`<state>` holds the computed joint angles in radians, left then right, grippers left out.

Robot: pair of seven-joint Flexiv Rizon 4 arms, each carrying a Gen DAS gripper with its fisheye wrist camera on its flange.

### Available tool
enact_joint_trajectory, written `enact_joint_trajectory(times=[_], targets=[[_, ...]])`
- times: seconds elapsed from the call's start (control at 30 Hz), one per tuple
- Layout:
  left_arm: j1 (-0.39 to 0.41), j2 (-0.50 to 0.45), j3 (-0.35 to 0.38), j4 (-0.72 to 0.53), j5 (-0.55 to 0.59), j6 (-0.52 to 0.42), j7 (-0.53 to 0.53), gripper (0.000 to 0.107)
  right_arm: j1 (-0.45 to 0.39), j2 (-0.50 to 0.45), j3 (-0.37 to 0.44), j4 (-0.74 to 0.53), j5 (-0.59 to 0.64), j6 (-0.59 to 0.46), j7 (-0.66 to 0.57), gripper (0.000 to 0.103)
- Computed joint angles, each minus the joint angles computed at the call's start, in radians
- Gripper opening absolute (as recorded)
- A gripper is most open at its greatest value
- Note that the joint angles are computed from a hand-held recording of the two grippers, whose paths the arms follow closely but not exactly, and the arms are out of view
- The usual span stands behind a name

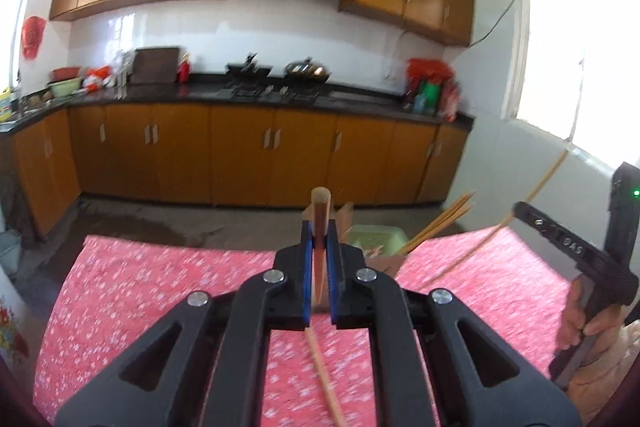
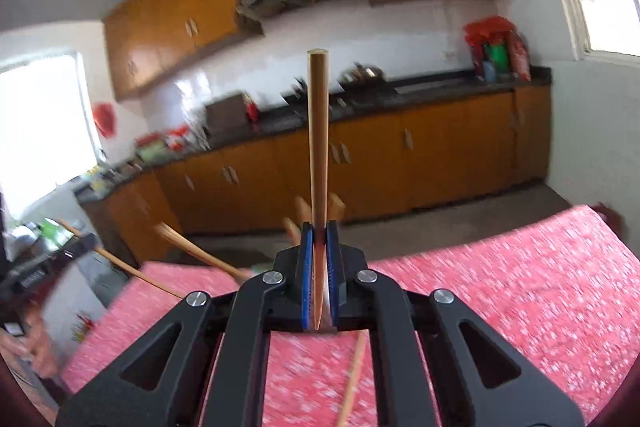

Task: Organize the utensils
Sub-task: 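Raise the left tool's chopstick above the holder while the right tool carries its chopstick there, then open the left tool over the holder while the right tool releases its chopstick inside, then grasp the last chopstick with the left tool while the right tool grasps another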

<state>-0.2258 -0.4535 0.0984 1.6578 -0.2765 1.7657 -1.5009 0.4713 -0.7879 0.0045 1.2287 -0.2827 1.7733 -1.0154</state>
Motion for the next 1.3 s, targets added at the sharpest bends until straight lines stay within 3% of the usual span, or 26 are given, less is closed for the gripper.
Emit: enact_joint_trajectory(times=[0.07, 0.13, 0.2, 0.4, 0.57, 0.7, 0.9, 1.03, 1.17, 1.23, 1.3], targets=[[0.016, -0.001, -0.036, -0.025, 0.011, 0.031, -0.011, 0.008, 0.011, -0.002, -0.009, -0.019, 0.011, 0.038, 0.001, 0.007], [-0.040, -0.029, 0.020, -0.075, -0.024, 0.061, -0.009, 0.008, 0.062, -0.016, -0.086, -0.056, 0.047, 0.064, 0.010, 0.007], [-0.052, -0.055, 0.026, -0.121, -0.049, 0.075, -0.006, 0.008, 0.105, -0.044, -0.155, -0.112, 0.077, 0.054, 0.018, 0.007], [-0.247, -0.235, 0.300, -0.310, -0.267, 0.099, 0.000, 0.008, 0.170, -0.167, -0.305, -0.294, 0.080, -0.075, 0.079, 0.007], [-0.308, -0.373, 0.433, -0.447, -0.442, 0.086, 0.021, 0.008, 0.133, -0.237, -0.252, -0.410, -0.006, -0.188, 0.120, 0.008], [-0.315, -0.451, 0.502, -0.522, -0.479, 0.023, -0.005, 0.008, 0.094, -0.268, -0.159, -0.465, -0.061, -0.249, 0.111, 0.008], [-0.285, -0.468, 0.497, -0.529, -0.422, -0.086, -0.074, 0.008, 0.086, -0.268, -0.126, -0.459, -0.093, -0.265, 0.104, 0.008], [-0.271, -0.441, 0.479, -0.502, -0.369, -0.090, -0.102, 0.013, 0.092, -0.256, -0.146, -0.448, -0.095, -0.251, 0.132, 0.015], [-0.262, -0.388, 0.450, -0.440, -0.310, -0.045, -0.133, 0.022, 0.125, -0.206, -0.245, -0.358, -0.088, -0.169, 0.204, 0.017], [-0.260, -0.340, 0.433, -0.379, -0.274, -0.009, -0.148, 0.024, 0.171, -0.163, -0.359, -0.269, -0.064, -0.106, 0.263, 0.019], [-0.291, -0.304, 0.470, -0.311, -0.264, 0.011, -0.164, 0.027, 0.210, -0.128, -0.449, -0.188, -0.029, -0.070, 0.296, 0.021]])
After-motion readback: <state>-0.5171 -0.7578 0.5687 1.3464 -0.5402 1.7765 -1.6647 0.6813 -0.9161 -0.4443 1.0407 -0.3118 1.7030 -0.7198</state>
